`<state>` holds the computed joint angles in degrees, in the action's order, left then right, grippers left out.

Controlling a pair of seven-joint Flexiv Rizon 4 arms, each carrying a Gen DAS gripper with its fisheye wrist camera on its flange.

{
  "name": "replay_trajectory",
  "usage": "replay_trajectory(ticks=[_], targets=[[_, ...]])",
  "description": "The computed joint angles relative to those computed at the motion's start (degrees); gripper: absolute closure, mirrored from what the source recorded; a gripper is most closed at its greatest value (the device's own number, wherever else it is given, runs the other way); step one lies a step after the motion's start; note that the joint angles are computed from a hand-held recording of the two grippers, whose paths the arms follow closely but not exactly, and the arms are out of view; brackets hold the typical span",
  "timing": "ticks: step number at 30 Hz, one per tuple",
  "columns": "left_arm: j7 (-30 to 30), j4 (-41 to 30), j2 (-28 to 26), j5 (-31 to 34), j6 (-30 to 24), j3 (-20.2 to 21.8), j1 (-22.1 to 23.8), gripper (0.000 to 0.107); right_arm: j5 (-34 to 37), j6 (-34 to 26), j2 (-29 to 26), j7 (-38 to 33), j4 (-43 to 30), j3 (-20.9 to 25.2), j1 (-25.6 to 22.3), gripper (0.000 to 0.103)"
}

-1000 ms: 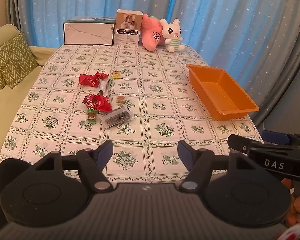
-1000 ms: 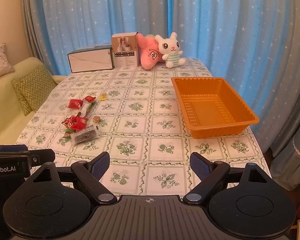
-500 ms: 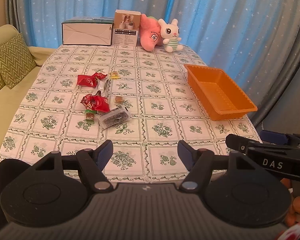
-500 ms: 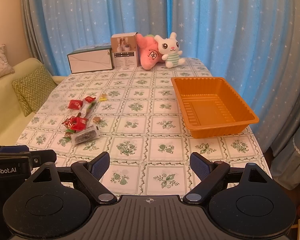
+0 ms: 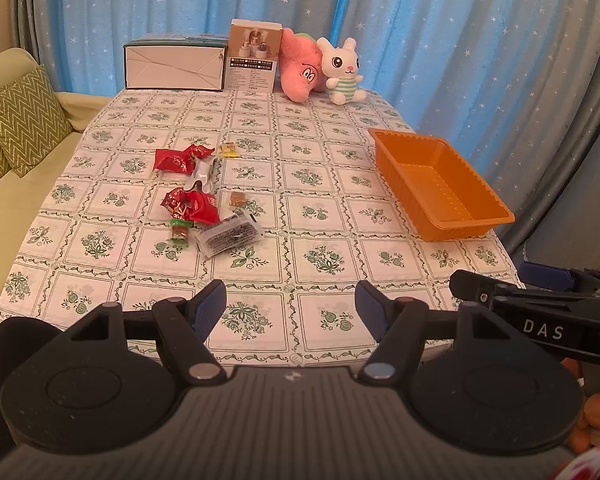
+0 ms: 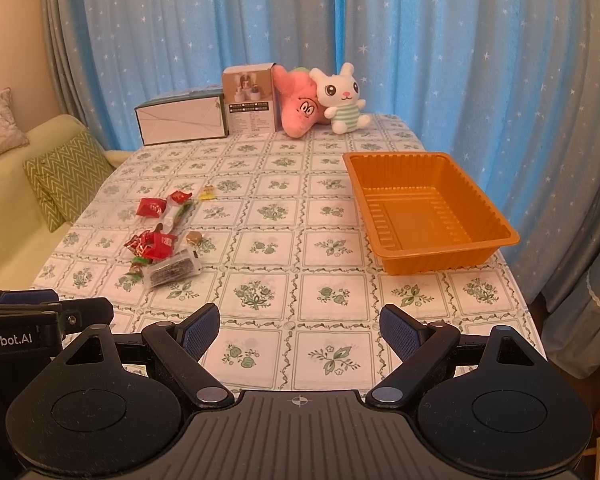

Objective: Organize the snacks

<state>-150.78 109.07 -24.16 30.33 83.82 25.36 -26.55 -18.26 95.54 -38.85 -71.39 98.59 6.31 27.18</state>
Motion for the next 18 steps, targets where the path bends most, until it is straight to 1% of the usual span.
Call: replay_trajectory(ticks=[18], targets=[[-1.4, -0.2, 0.4, 1.9, -0.5, -1.7, 1.5, 0.039, 0.2, 0.0, -0.1, -0.1, 0.0, 0.1, 0.0, 0.016]])
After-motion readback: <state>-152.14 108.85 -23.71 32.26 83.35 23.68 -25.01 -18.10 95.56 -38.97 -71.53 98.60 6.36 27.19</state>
